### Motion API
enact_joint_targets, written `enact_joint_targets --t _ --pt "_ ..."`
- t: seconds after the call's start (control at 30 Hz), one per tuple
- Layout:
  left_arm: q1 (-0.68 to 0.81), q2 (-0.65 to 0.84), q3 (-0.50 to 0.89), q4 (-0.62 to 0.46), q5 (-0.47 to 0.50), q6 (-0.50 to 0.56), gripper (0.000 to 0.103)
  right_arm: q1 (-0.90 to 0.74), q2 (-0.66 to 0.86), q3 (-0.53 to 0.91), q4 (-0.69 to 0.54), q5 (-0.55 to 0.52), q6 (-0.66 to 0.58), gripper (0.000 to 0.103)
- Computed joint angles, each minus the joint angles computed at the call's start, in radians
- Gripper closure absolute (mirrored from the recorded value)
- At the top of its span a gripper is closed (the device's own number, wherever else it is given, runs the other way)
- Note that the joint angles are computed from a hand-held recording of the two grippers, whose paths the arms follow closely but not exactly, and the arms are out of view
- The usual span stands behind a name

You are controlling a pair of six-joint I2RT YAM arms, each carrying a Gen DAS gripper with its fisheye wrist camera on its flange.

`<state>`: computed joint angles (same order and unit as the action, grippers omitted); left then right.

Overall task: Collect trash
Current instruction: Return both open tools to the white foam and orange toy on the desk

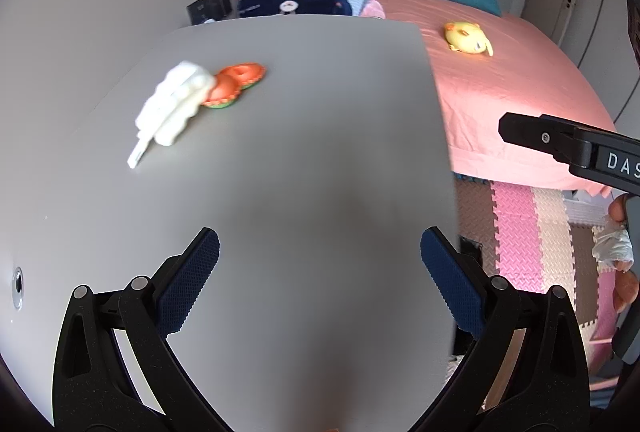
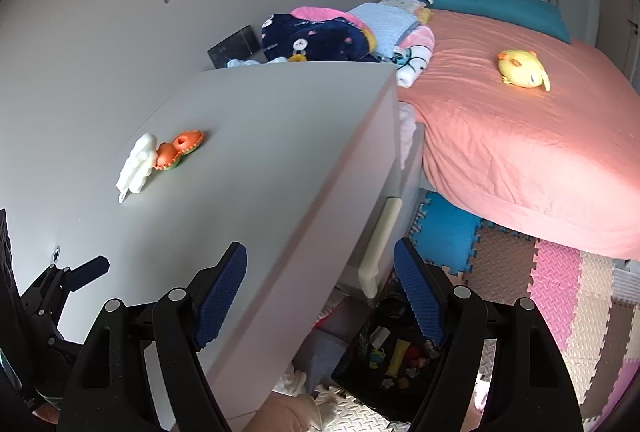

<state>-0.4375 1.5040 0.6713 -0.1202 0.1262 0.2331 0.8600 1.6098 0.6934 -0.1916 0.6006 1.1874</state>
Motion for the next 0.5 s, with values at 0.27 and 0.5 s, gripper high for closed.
enact_joint_targets --t 0.27,0.5 --pt "0.120 0.088 0.091 -0.013 0.061 0.045 0.006 -0.044 0.098 0.098 0.035 -0.037 -0.060 0.026" --pt "0.194 0.194 0.212 -0.018 0.079 0.103 0.006 -0.092 0.194 0.209 0.043 -0.071 -0.123 0.026"
